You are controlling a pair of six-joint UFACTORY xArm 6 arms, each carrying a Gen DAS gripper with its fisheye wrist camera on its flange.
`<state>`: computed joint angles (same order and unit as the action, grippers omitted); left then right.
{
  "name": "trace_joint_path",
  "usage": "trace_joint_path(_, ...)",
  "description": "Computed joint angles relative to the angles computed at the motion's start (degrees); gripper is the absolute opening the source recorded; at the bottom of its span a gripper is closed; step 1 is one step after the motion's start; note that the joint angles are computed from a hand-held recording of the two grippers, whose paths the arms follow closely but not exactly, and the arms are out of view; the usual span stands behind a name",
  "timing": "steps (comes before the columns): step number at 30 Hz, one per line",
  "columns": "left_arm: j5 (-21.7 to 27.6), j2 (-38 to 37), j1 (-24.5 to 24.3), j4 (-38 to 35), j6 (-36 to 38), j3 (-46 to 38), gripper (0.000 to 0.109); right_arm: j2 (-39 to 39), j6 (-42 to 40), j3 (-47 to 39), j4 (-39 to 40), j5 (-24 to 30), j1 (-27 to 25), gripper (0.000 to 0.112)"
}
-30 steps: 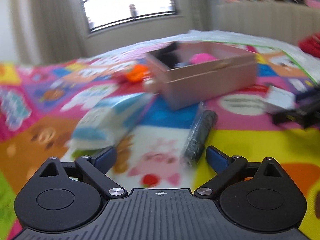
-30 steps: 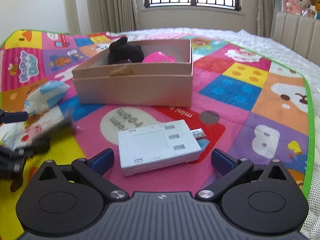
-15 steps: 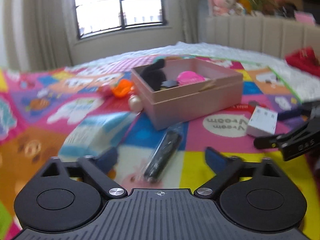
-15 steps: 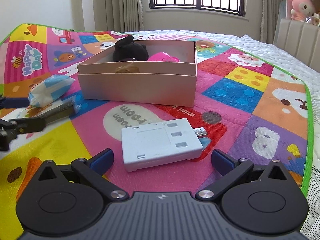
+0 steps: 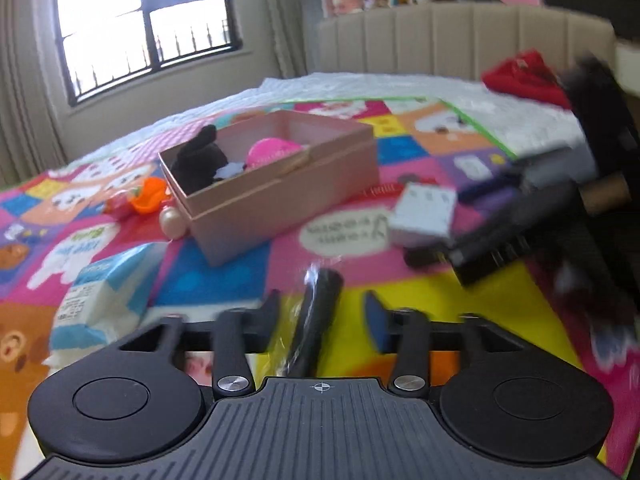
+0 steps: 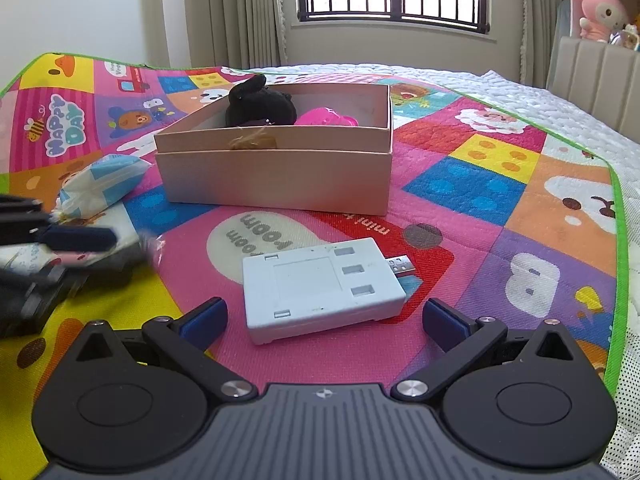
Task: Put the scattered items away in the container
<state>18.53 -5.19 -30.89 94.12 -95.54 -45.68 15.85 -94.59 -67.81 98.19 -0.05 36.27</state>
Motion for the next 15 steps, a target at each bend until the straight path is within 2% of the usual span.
trace_joint_path(2,4.7,-1.6,-1.9,-4.5,4.3,2.0,0.077,0.1,-0.4,-0.1,0.3,-0.4,0.1,0.103)
trace_joint_path(6,15.7,-3.6,-4.2,-8.5,5.8,4.1,0.095,0.2,-1.5,-0.3,1.1,-1.2,0.5,0.103)
trace_joint_path(11,25.7,-3.4,-3.2,-12.2,3.8,4.4,0.095,0.5,-3.3,-0.8,2.3,-2.8,1.1,0.103)
trace_joint_path(15,26.6,-5.5,-1.9,-13.1,-0.1,6.3,0.097,0.9,-11.7,-2.5,9.8,-4.2,1.4,0.103)
